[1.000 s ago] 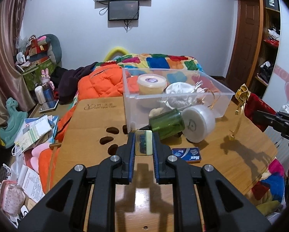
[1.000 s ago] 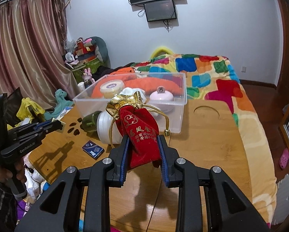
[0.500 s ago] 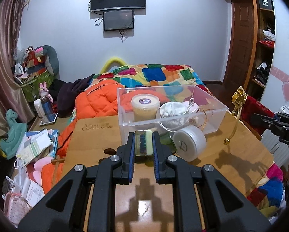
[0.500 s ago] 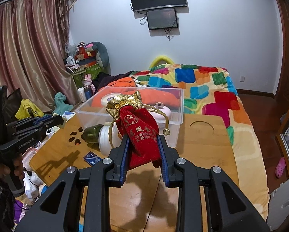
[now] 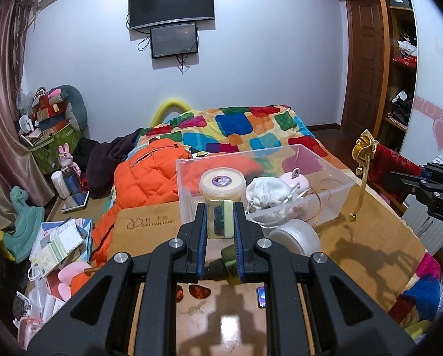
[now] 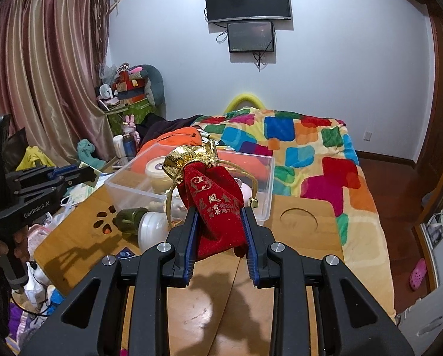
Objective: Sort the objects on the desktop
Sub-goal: 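Carry the red pouch and small green-and-cream box over the clear box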
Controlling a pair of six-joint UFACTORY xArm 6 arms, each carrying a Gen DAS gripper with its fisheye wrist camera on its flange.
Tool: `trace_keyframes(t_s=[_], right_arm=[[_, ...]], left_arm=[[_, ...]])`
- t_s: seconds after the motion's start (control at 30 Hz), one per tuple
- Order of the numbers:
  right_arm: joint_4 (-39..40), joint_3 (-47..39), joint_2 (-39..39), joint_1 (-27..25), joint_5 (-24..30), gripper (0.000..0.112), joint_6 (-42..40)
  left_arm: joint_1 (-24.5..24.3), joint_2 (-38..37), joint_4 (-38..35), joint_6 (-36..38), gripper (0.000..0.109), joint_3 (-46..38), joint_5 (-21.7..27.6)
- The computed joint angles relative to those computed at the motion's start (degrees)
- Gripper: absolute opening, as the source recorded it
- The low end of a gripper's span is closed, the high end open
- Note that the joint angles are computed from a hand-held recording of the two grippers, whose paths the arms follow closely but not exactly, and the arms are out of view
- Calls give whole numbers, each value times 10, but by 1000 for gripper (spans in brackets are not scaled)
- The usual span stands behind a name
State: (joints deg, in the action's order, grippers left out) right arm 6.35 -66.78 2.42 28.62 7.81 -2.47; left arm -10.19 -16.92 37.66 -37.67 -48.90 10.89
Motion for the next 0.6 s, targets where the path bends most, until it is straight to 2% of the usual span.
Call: trace_keyframes(t_s=[0.23,0.33,0.6], right_arm=[[-10,-45,34,-10,10,25,-1],[-13,-67,51,-15,14,25,-1],[-12,-121,93,-23,30,25,-6]], left_arm=[[6,26,-34,38,15,-23,-15],[7,43,-82,77,15,-35,-25],[4,93,-144,134,15,-71,-34]])
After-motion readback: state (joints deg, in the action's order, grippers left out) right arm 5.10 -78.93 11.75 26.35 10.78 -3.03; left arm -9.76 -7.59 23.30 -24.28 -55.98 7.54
